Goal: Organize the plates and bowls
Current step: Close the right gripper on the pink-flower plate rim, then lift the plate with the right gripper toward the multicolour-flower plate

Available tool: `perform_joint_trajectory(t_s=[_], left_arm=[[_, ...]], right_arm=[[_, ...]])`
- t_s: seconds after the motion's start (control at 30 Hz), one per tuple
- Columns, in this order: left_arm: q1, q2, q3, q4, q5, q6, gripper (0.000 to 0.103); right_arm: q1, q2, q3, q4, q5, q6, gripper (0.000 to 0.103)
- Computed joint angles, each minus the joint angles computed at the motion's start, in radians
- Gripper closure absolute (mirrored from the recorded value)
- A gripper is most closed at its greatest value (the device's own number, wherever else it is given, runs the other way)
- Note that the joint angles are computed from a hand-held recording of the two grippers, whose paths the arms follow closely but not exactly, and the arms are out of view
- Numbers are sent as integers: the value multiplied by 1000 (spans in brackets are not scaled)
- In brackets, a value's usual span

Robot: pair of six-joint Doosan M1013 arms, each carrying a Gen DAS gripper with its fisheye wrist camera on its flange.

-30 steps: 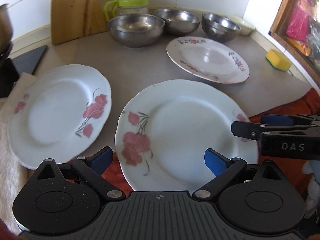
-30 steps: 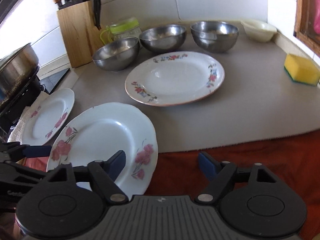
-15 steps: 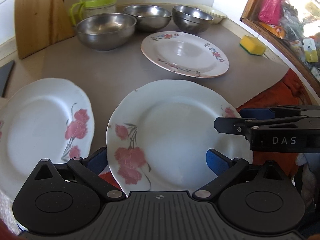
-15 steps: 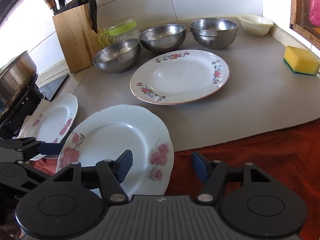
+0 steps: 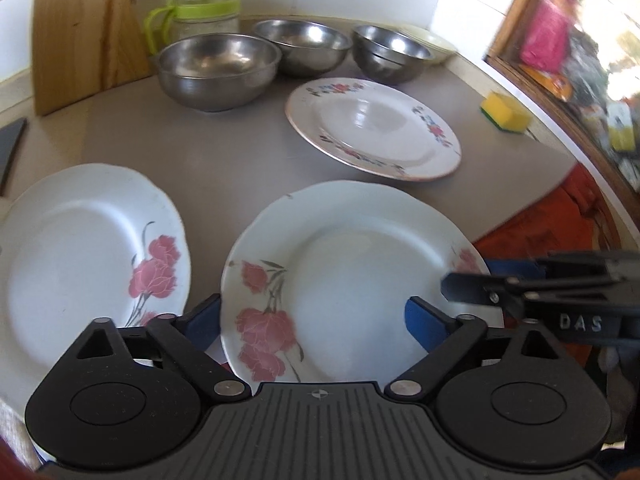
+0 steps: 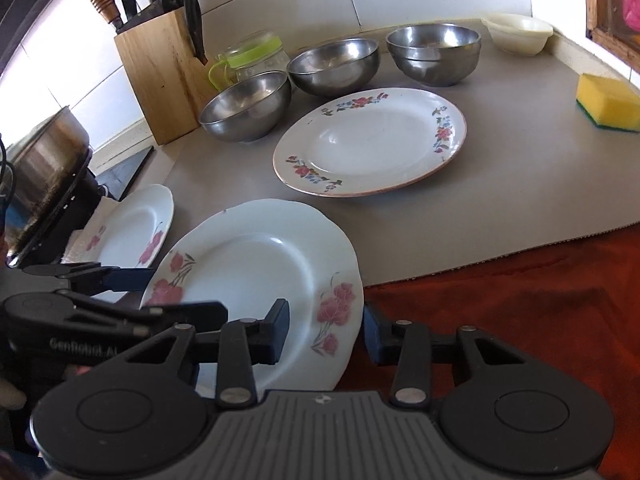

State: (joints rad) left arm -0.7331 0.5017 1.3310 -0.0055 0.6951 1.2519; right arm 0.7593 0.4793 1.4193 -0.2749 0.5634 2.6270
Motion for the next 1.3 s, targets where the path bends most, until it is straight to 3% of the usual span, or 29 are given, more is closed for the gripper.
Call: perform_joint_trajectory(t_s=[0.3, 0.57, 0.7, 0.83, 1.1, 1.3], left_arm=[[-27, 16, -29, 22, 4, -33, 9], [-34, 39, -58, -65, 16, 63, 12], [-37, 39, -57, -64, 18, 81, 12], [-25, 37, -58, -101, 23, 109, 19], [-22, 50, -111, 55, -41, 10, 13], [-15, 135, -252, 154, 55, -84, 11]], right_arm=[[-13, -45, 62, -16, -30, 46, 62], [-16, -75, 102, -22, 6, 77, 63], [-11, -72, 87, -17, 53, 15, 63], [-18, -81, 98, -70, 29, 82, 63], [-41, -47, 42, -210, 33, 182, 63], [-74, 2, -34, -233, 63, 170, 62]])
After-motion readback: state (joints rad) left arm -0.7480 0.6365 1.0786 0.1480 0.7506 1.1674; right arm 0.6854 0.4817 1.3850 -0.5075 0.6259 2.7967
